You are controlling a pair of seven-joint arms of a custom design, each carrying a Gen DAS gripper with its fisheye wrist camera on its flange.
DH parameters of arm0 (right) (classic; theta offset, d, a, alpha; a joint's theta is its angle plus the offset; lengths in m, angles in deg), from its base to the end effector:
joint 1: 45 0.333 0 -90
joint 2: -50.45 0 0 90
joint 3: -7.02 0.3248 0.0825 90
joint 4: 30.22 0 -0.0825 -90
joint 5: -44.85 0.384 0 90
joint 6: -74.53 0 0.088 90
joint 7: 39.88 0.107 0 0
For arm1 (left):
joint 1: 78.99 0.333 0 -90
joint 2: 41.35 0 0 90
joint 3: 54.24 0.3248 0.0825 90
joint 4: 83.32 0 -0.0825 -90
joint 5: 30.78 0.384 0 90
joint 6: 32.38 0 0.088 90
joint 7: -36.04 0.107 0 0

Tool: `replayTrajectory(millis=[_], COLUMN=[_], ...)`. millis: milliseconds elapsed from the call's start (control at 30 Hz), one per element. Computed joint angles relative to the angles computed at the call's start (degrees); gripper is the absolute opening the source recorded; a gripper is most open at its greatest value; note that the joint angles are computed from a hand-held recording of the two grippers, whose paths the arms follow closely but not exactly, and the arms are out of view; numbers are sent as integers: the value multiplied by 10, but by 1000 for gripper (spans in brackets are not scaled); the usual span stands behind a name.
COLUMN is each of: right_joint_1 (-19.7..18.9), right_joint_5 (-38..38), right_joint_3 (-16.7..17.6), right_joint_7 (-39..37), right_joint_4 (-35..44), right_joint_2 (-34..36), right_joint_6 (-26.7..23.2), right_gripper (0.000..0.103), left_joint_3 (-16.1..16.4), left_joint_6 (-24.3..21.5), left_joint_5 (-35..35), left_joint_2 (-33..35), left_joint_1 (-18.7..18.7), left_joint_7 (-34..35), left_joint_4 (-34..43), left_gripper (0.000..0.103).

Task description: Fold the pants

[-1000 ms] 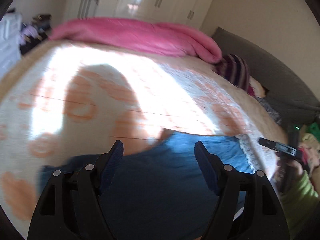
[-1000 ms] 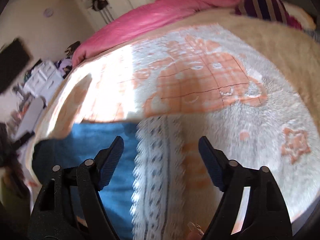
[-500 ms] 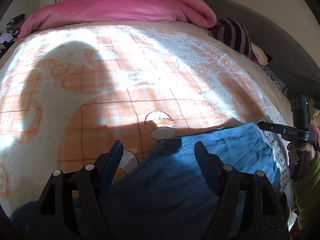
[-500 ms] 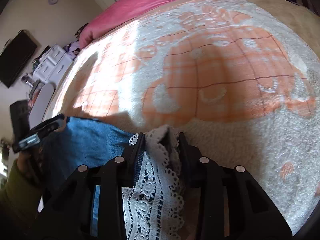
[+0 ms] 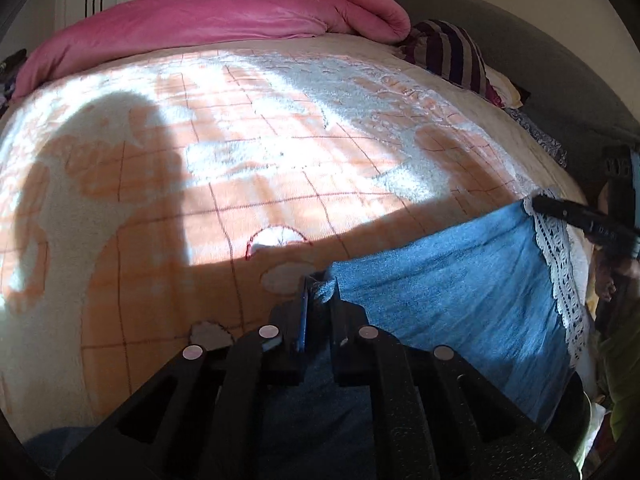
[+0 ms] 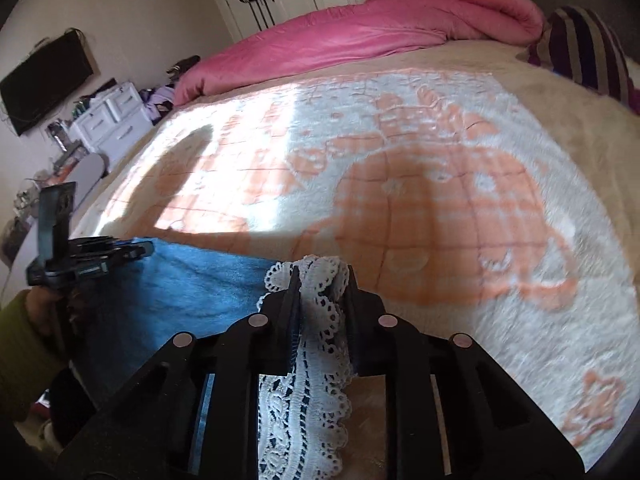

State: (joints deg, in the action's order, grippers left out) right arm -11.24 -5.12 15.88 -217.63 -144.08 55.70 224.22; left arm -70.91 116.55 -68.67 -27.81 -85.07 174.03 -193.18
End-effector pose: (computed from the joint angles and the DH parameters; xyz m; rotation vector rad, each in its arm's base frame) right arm 0.4419 0.4261 0.4808 -1.5067 1.8811 -0.4728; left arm 0.6035 -0.2272 0.4299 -1.2057 2.6358 -1.0029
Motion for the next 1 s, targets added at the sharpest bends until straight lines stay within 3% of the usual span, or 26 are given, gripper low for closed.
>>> replayTrajectory(millis=[200,333,433,467,533,567,633,833,1000], right_joint_1=[-4,10,22,28,35,38,35,27,29], right_joint_5=[104,102,95,89,52,19,-19,-58,-77], right_joint_3=[-5,-24,-25,-23,-23,-21,-5,64,106], right_joint_7=[-120,-93,-92,-87,-34,14,74,208,337], right_joint_4=[48,36,49,56,34,11,-21,-106,-141], right_joint_2=[58,62,60,58,29,6,-30,-110,-122], right_joint_6=[-52,-38,-89,-113,-113,-104,-102,-111,-88], right_gripper=[13,16,36,47,50,50,52,54,54], left_joint_3=[9,-3,-13,-15,-21,-23,-25,-27,9], left_joint_6=[53,100,89,88,85,86,89,80,51], left_joint_5=[69,94,87,86,78,69,48,-125,-235], left_joint_2=[23,22,26,26,22,17,4,-83,-175], left_joint_1=[-20,-17,-4,-2,5,8,14,32,10], left_joint_7=[-55,-56,-57,-57,-44,-38,-31,90,174], left_joint_4=[1,-22,-15,-15,-17,-21,-33,-106,-194], left_gripper=[8,11,12,12,20,38,52,52,52])
